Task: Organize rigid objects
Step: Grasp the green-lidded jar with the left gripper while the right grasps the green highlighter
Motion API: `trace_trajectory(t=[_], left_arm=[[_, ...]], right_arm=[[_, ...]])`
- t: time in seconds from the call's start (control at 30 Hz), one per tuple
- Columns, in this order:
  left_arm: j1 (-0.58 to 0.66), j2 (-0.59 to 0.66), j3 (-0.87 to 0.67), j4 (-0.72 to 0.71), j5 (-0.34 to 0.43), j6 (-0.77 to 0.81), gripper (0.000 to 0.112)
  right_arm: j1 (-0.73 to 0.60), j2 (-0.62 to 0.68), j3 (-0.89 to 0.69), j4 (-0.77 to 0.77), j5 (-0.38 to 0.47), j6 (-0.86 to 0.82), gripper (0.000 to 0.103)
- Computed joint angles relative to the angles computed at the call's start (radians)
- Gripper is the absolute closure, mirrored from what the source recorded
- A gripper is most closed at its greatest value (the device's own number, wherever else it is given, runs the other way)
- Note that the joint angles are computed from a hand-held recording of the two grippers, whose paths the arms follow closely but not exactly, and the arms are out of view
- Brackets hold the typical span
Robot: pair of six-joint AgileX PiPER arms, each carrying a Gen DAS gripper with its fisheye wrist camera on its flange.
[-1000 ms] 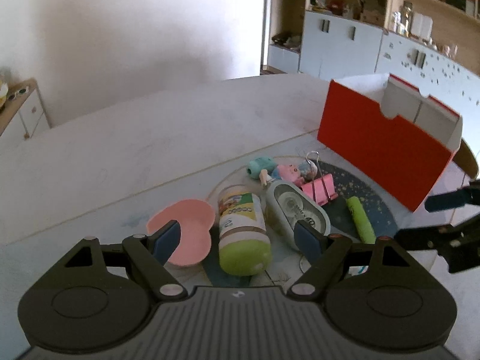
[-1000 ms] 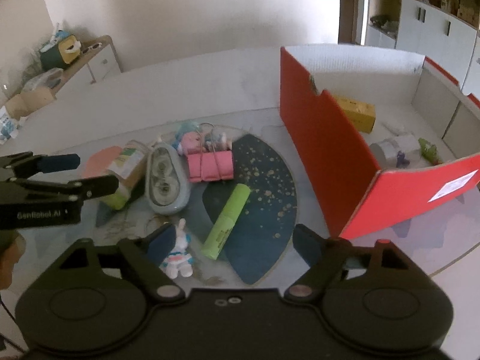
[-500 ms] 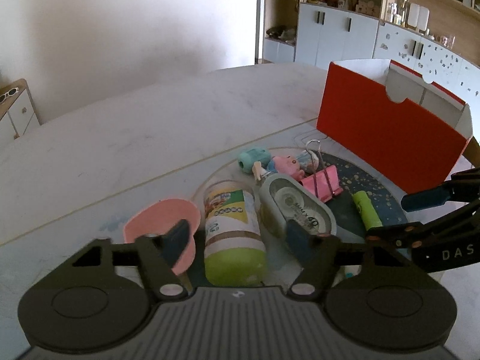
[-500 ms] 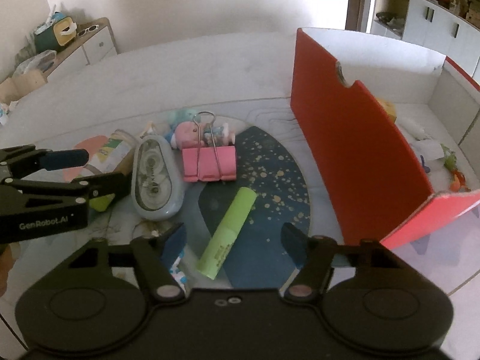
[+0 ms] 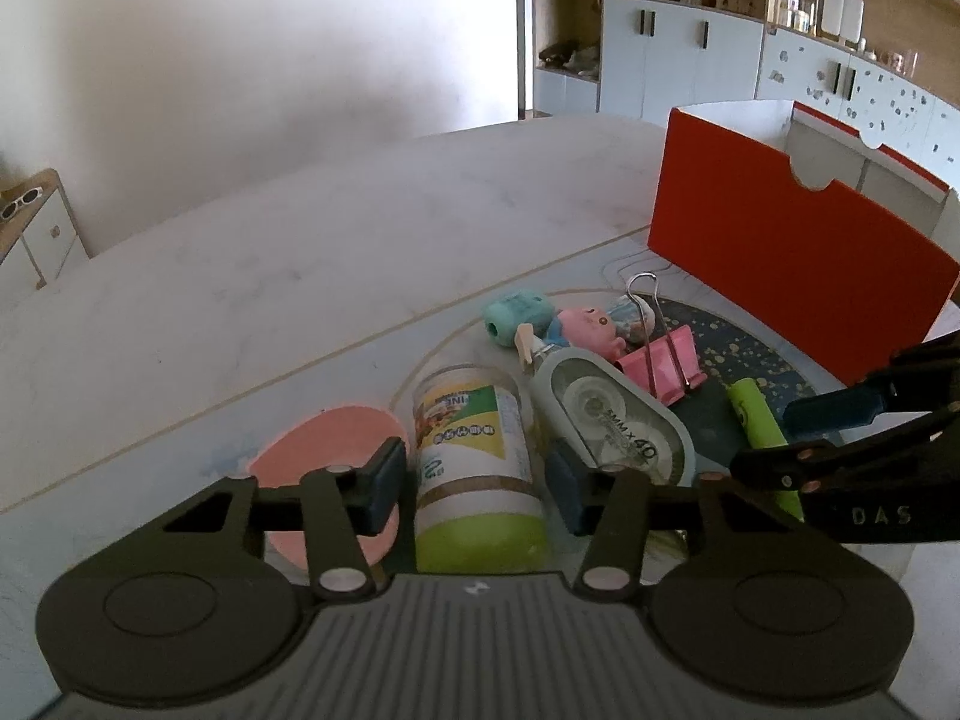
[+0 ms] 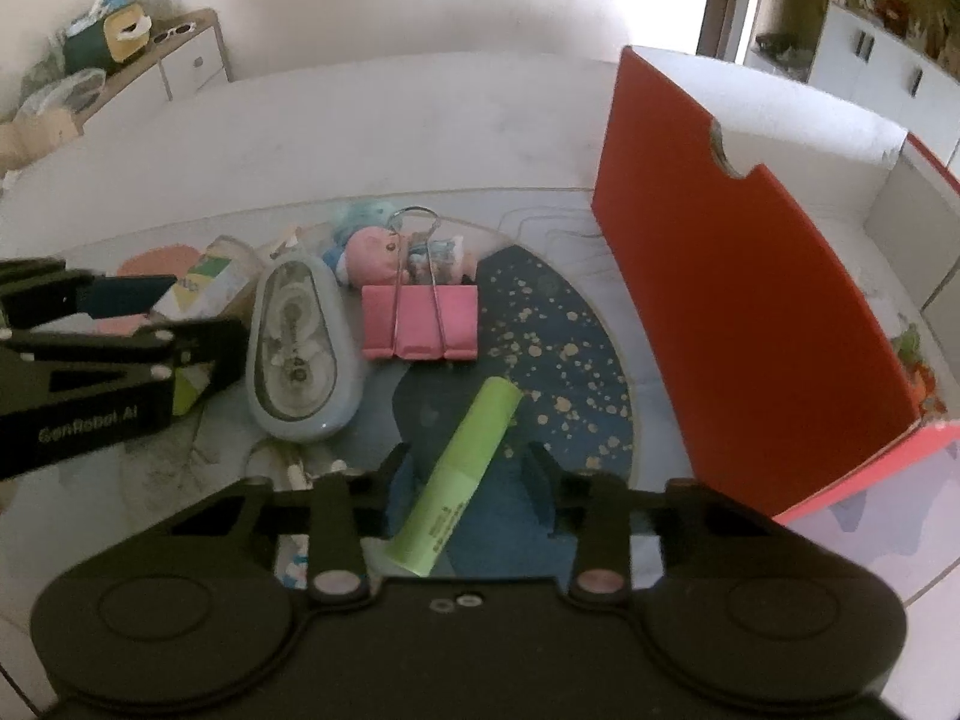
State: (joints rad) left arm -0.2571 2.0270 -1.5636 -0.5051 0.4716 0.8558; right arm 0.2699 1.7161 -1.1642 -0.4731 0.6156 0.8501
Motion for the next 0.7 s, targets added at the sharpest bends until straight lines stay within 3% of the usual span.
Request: trace_trajectory(t=[0.2,0.47,0.7], left_arm=[[-0.020,-0.002,0.004,0.074,-0.019,-0.068,0.069],[-0.025,-0.002,-0.009,0.133,-0.004,-0.152,0.069],[-0.014,-0.029,0.017,0.117,0.011,-0.167,0.070]], right_arm=[[0.018,-0.007,0.004,-0.025,0.007,0.016,0.087],[0.008,-0.043,0.037,-0.008,-0.018,0.031,0.087],[0.009,-0.158,0.104,0.029,-0.037,0.015,0.087]])
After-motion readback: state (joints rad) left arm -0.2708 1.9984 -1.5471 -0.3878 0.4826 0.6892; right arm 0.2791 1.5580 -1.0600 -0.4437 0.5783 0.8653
